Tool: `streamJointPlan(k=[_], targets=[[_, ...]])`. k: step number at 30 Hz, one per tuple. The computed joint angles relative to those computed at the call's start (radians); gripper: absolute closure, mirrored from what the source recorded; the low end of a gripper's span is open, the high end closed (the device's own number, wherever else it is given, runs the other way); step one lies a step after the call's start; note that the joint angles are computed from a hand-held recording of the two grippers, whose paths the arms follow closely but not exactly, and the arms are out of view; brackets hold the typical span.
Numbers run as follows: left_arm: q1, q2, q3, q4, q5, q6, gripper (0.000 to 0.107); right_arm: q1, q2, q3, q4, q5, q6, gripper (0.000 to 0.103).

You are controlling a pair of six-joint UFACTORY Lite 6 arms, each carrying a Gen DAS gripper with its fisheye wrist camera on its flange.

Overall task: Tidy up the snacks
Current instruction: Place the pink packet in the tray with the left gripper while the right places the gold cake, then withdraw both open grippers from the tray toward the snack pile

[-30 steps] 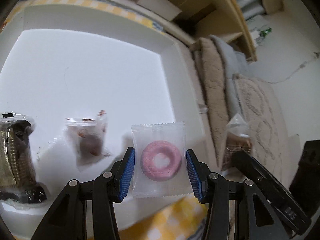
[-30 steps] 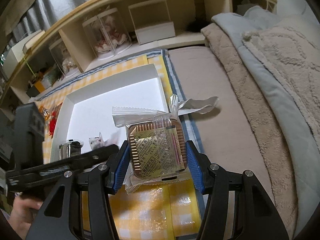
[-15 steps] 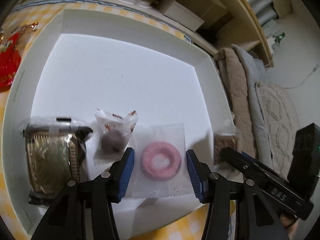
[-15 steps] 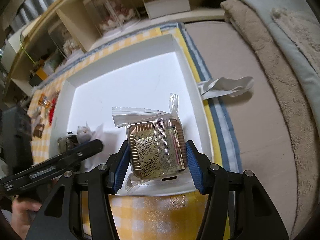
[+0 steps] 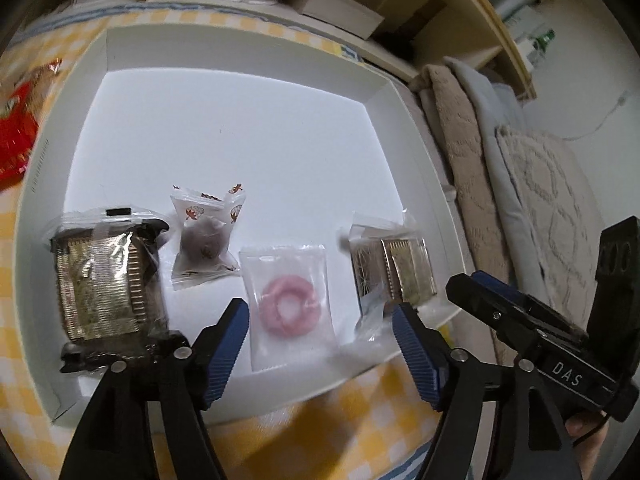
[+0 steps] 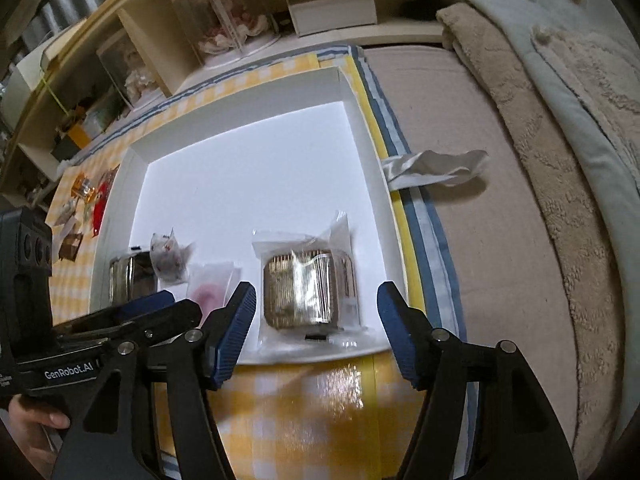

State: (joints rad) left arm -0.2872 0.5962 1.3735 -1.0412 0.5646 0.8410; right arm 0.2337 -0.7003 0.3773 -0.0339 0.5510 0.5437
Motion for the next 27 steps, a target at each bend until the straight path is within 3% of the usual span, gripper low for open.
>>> streamJointPlan(k=[5,11,15,27], targets=[[-0.022,-0.112,-0.081,0.107,-0.049,-0.070,0.024,0.039,-0.102,-0.030,-0.014,0.059,0.045,0.037],[-0.019,-0.288,-0.214,0.183,-0.071,-0.111,0.005,0.147,-0.217,-0.036,-0.141,0.160,0.212,0.019],[-0.009,-0.405,-0.297,0.226,-0.068,-0.119,0.004,0.270,-0.258,-0.011,-0.264,0.249,0.388,0.001],[0.130,-0.734,-0.434,0.314,0.071,-0.102,0.004,0.624,-0.217,0.133,-0.494,0.507,0.784,0.000]])
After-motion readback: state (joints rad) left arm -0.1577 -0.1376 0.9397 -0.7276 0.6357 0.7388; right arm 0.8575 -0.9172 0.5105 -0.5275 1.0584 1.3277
